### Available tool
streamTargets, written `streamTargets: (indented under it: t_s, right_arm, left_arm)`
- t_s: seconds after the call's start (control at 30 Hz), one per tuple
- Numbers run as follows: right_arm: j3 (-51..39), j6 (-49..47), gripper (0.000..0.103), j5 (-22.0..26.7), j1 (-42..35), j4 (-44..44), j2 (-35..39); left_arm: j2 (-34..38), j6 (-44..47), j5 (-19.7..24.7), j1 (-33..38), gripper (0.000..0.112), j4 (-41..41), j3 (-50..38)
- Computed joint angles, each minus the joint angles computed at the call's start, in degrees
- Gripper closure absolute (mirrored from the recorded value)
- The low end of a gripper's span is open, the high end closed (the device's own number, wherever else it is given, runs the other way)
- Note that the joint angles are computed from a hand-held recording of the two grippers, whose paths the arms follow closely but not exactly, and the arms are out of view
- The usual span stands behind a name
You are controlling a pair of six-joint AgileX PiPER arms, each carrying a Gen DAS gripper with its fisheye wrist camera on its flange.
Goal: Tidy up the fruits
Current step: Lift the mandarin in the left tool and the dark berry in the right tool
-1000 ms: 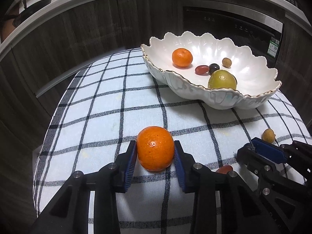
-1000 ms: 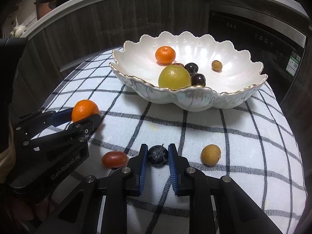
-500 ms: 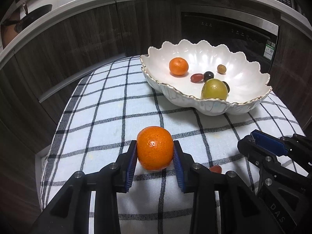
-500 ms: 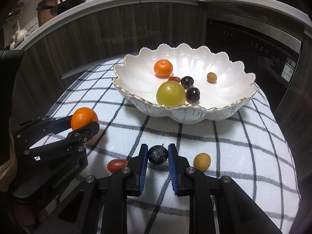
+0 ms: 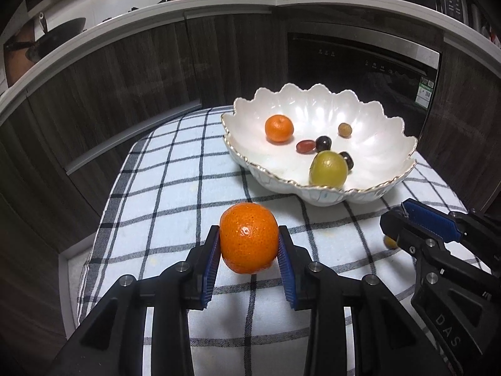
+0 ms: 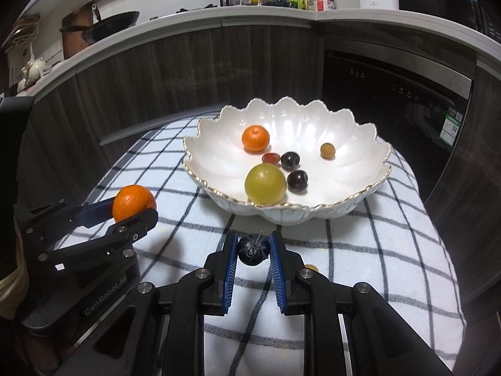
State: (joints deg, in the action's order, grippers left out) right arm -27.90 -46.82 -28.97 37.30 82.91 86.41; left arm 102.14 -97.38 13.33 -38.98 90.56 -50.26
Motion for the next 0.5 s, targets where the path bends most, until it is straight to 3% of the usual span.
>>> streamTargets:
  t_s: [0.33, 0.5]
  right_arm:
    - [0.1, -6.9, 0.081, -0.4, -3.0, 4.6, -6.2]
    - [0.0, -9.8, 0.081, 0.6, -5.5, 5.7, -8.5]
  left_arm:
    - [-1.5, 17.3, 1.7, -1.7, 0.077, -16.8, -4.5]
    - [-1.2, 21.4, 3.1, -2.6, 0.077, -20.6, -7.1]
